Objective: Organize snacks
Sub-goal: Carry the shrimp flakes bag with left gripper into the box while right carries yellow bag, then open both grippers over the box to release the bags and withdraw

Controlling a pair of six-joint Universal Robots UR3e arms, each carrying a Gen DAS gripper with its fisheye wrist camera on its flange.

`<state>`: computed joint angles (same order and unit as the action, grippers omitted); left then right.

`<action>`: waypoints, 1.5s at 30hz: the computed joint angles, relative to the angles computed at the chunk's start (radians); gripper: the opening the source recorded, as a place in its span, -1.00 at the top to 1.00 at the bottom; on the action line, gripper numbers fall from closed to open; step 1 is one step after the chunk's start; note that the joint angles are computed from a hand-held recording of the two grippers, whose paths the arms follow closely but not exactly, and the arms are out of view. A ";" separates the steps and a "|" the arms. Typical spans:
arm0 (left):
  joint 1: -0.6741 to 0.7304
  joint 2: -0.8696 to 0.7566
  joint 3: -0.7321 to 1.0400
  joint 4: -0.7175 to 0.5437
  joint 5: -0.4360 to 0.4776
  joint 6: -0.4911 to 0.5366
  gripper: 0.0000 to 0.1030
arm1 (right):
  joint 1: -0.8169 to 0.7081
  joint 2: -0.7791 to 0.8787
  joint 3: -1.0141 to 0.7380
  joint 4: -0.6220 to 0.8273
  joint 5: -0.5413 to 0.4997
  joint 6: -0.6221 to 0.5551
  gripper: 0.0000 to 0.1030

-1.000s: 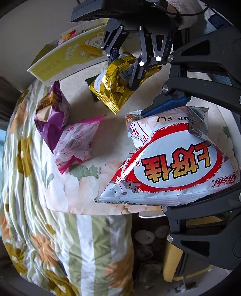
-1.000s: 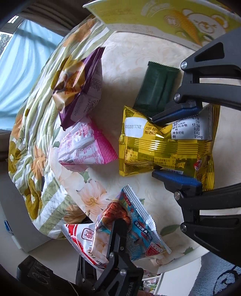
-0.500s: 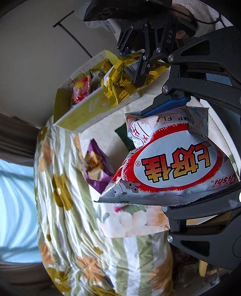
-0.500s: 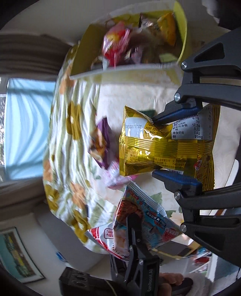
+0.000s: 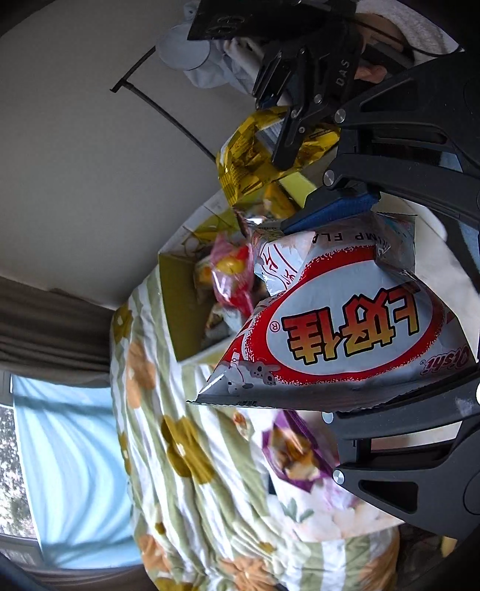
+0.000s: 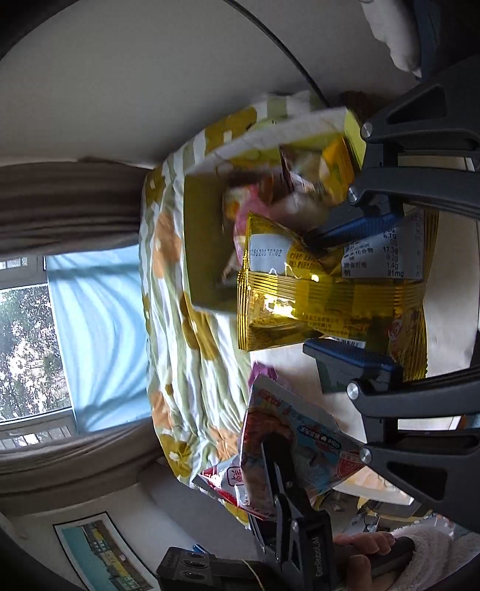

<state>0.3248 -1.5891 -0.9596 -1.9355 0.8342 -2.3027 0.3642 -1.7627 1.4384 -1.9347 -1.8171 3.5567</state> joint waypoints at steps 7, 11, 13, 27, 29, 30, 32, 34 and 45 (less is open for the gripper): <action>-0.361 -0.133 -0.102 0.464 0.128 -0.413 -0.24 | -0.339 -0.200 0.134 0.035 0.206 -0.234 0.08; -0.518 -0.235 -0.119 0.667 0.226 -0.552 -0.29 | -0.555 -0.275 0.183 0.090 0.357 -0.394 0.08; -0.572 -0.281 -0.106 0.714 0.272 -0.612 -0.45 | -0.644 -0.292 0.201 0.116 0.424 -0.460 0.08; -0.557 -0.180 -0.223 0.726 0.475 -0.679 -0.94 | -0.829 -0.268 0.262 0.125 0.650 -0.605 0.08; -0.530 -0.147 -0.249 0.719 0.479 -0.677 -0.94 | -0.799 -0.240 0.268 0.093 0.643 -0.583 0.08; -0.518 -0.134 -0.263 0.720 0.478 -0.677 -0.94 | -0.786 -0.229 0.269 0.085 0.639 -0.574 0.08; -0.495 -0.111 -0.286 0.715 0.477 -0.678 -0.94 | -0.752 -0.205 0.268 0.070 0.629 -0.549 0.08; -0.475 -0.085 -0.304 0.706 0.473 -0.669 -0.94 | -0.726 -0.182 0.263 0.048 0.612 -0.525 0.08; -0.414 0.036 -0.408 0.696 0.447 -0.647 -0.94 | -0.748 -0.261 0.346 -0.028 0.663 -0.515 -0.99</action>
<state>-0.0897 -1.5534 -1.3680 -1.2400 1.2813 -2.9495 -0.3841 -2.0239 1.7847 -1.9625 -1.1543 3.0421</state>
